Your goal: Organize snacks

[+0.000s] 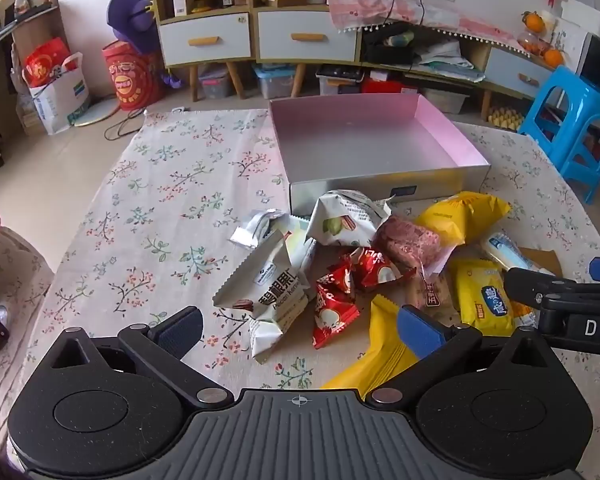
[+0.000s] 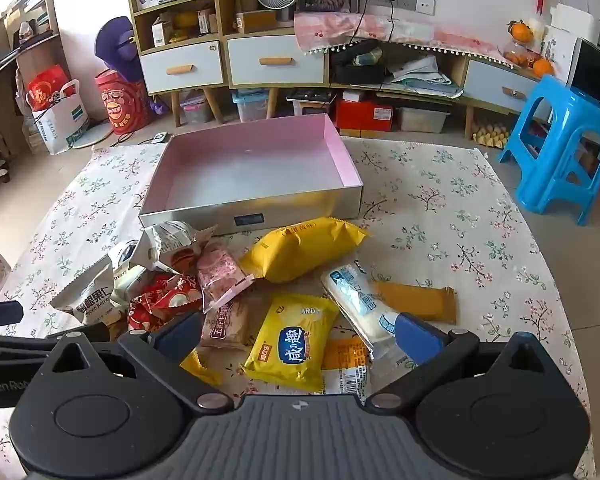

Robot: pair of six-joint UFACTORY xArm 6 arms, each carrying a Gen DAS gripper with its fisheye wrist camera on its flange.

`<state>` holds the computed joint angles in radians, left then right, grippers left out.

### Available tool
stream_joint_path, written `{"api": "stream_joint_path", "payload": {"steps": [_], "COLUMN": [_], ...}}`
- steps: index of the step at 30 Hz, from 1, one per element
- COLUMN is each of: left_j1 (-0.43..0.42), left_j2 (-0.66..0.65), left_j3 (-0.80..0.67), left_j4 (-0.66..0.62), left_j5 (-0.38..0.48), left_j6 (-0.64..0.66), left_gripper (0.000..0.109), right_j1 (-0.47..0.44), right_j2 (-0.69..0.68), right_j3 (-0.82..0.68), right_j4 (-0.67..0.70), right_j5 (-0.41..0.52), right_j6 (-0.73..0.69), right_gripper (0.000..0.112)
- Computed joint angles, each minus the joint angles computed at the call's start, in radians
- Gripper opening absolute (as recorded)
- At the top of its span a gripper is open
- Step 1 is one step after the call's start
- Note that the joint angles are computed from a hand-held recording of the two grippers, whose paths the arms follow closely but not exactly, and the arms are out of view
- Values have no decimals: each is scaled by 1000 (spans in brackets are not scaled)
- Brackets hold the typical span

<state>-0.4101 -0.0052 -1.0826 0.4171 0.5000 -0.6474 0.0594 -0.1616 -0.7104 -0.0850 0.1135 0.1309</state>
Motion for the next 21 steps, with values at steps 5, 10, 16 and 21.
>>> {"api": "stream_joint_path", "payload": {"steps": [5, 10, 16, 21], "left_j1": [1, -2, 0, -1], "left_j2": [5, -12, -7, -4], "left_j3": [-4, 45, 18, 14], "left_j4": [29, 65, 28, 28], "left_j5": [2, -32, -3, 3], "left_j6": [-22, -64, -27, -29], "left_gripper": [103, 103, 103, 103], "right_j1": [-5, 0, 0, 1], "right_j2": [10, 2, -2, -8], "right_j3": [-8, 5, 5, 6], "right_j4": [-39, -37, -50, -11], "right_j5": [0, -19, -14, -10], "right_j6": [22, 25, 34, -1], "right_gripper": [94, 94, 94, 94]}}
